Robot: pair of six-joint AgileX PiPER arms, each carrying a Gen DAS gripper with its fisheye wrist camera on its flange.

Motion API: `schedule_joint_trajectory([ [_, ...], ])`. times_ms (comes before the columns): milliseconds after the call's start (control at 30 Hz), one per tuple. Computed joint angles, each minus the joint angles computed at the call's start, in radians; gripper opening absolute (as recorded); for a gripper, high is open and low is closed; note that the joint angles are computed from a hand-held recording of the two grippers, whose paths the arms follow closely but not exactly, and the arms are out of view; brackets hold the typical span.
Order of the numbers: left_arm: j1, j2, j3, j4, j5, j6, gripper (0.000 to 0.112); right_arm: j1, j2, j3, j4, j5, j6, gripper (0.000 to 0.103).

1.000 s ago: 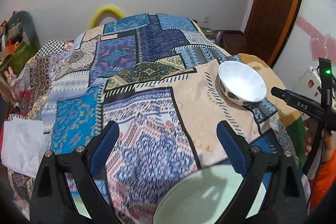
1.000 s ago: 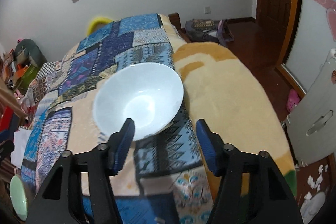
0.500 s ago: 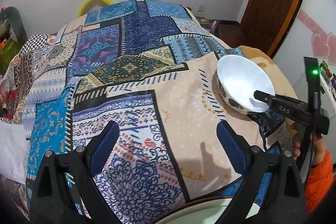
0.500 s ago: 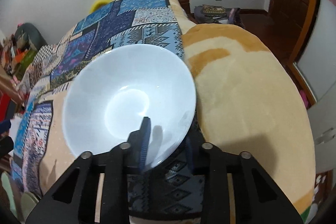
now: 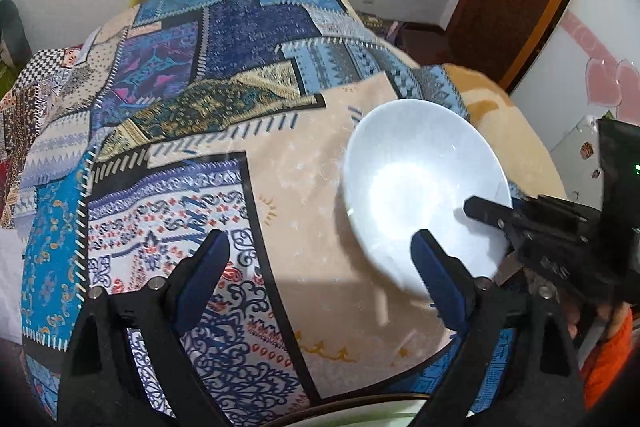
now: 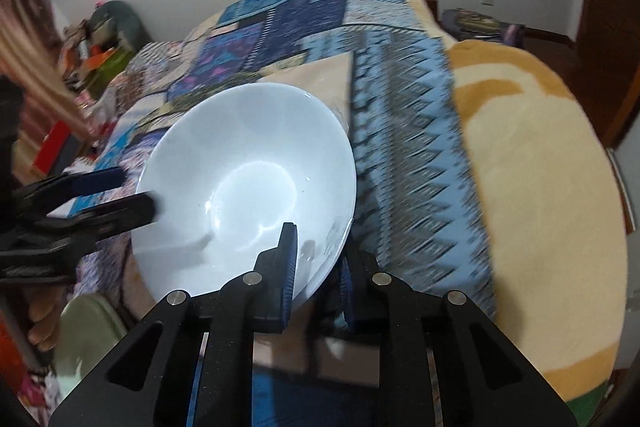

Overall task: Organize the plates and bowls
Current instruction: 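Close the left gripper on the white bowl rim while the right gripper grips it too, then lift the white bowl with both grippers and carry it toward the mint green bowl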

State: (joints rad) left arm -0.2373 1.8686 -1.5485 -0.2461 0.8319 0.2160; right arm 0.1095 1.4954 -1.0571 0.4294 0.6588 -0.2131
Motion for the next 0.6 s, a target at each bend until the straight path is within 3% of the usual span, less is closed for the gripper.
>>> schedule_joint_trajectory([
  [167, -0.012, 0.047, -0.020, 0.003, 0.049, -0.004, 0.055, 0.029, 0.013, -0.014, -0.007, 0.007, 0.028, 0.020],
  [267, -0.023, 0.057, -0.015, 0.016, 0.048, -0.007, 0.041, 0.035, 0.030, -0.024, -0.041, -0.019, 0.081, 0.023],
  [467, -0.026, 0.072, -0.023, -0.020, 0.062, 0.030, 0.021, 0.057, 0.048, -0.026, -0.076, -0.040, 0.149, 0.024],
  [600, -0.046, 0.061, -0.012, 0.016, 0.040, 0.012, 0.021, 0.088, 0.030, -0.020, -0.146, -0.052, 0.221, 0.019],
])
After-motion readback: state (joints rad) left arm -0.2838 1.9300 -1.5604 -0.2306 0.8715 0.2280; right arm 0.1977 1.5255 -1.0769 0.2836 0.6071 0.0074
